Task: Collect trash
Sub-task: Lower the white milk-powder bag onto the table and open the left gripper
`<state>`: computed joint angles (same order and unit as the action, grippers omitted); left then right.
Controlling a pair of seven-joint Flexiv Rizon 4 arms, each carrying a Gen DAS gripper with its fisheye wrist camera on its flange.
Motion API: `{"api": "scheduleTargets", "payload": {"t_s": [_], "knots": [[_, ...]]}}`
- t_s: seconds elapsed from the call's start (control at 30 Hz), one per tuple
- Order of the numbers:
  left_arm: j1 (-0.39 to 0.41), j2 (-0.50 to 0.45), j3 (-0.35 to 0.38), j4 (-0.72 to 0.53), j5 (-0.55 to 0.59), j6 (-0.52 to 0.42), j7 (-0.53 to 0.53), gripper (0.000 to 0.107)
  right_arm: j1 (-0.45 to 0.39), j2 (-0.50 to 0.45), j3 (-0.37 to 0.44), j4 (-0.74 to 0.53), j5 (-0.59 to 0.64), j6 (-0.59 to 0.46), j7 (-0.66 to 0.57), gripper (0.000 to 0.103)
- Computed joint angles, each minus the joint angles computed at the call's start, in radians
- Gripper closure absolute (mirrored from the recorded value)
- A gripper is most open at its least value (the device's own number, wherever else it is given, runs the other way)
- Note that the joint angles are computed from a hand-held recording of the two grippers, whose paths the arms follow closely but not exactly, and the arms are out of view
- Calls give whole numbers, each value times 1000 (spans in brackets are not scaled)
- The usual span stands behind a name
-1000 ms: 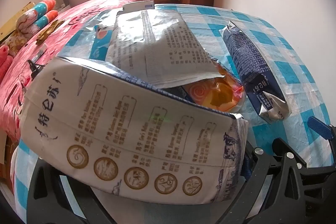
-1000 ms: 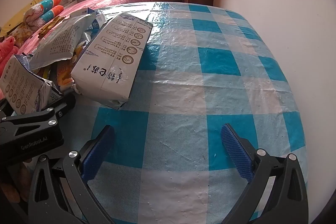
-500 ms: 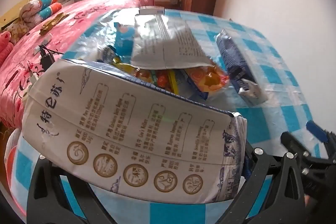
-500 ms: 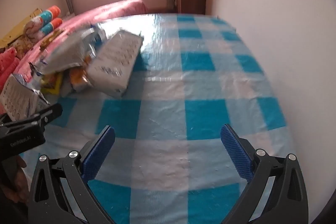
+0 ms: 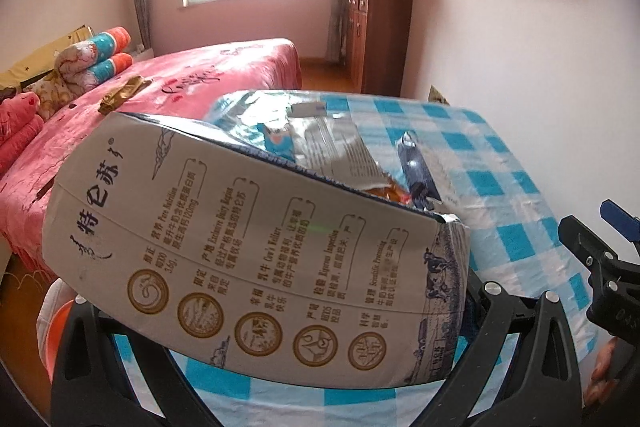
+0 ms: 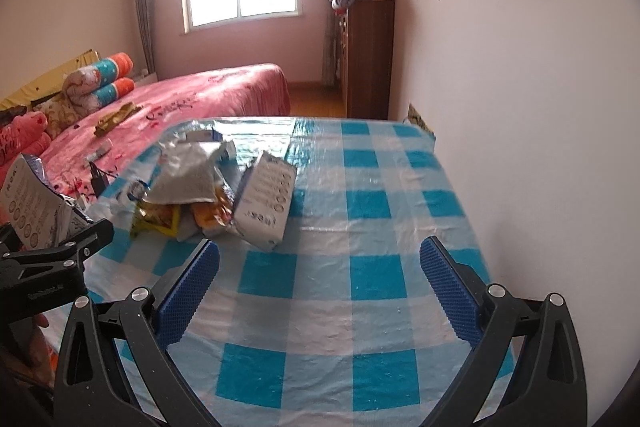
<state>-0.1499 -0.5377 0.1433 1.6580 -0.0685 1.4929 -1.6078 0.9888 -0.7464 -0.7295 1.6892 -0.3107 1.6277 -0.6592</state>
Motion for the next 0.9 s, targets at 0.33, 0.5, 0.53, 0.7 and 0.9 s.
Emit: {"api": "scheduleTargets", "payload": {"t_s": [0.33,0.5,0.53,0.7,0.9], "knots": [[-12,37,7,64,-18,85,-21,7,167,-11,-185,76,108,52,-39,4],[-27,33,20,83,-27,134,-19,7,189,-10,-200,81,147,45,-67,4],[-26,32,17,89,-31,145,-17,7,185,-8,-197,88,153,54,-75,4],[11,35,-33,116,-60,178,20,7,163,11,-155,82,160,36,-96,4],[95,-83,-125,-62,-24,-117,118,8,98,31,-69,63,126,8,-82,4]]}}
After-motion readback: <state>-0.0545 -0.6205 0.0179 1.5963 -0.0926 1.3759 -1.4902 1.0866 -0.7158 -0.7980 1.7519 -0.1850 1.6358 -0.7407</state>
